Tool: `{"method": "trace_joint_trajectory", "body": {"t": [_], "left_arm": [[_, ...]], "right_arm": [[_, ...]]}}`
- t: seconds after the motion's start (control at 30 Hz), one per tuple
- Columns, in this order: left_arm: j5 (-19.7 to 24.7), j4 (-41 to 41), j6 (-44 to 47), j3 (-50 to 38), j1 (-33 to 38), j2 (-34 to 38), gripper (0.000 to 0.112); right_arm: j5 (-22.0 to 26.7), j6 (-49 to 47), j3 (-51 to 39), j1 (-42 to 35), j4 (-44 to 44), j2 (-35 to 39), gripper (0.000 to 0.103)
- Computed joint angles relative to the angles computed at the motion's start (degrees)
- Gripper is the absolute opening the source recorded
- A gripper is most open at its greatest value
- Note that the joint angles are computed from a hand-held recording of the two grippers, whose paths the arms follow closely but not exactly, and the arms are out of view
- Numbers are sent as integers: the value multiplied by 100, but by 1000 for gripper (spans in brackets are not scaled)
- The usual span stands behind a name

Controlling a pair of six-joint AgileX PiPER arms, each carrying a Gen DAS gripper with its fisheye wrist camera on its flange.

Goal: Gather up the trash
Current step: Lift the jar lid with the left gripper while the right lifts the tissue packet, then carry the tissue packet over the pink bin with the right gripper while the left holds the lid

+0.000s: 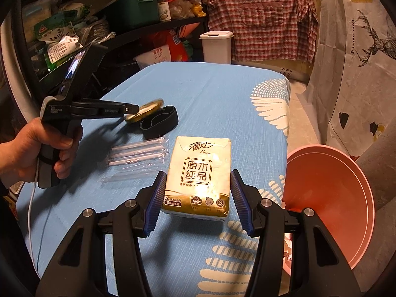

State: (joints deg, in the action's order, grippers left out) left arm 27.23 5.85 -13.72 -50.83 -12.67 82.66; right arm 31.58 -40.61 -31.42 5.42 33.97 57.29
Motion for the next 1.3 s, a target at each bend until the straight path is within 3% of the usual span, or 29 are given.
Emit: {"method": "trace_joint_trajectory", "body": {"t": [0.13,0.2,0.47,0.83,1.03,1.3], "left_arm": [[-31,-30,40,36,-25,13,15],[22,-132,129,3,-9,24,4],[52,506,-463,88,-74,-401,3],[473,1106,-1005,242,-388,-1415,3],[837,1355,-1405,204,-745,-1912,3],[1300,1665,-1940,119,-1362,-2462,3]], "right_arm": [[27,-81,-2,-77,48,-2,53],[7,-80,-1,-93,36,7,53],[160,-146,-76,-352,159,-174,53],[428,787,-237,-280,-556,-959,53],[826,835,-374,-630,-537,-1388,53],[1664,104,-664,-1703,33,-1802,53]]}}
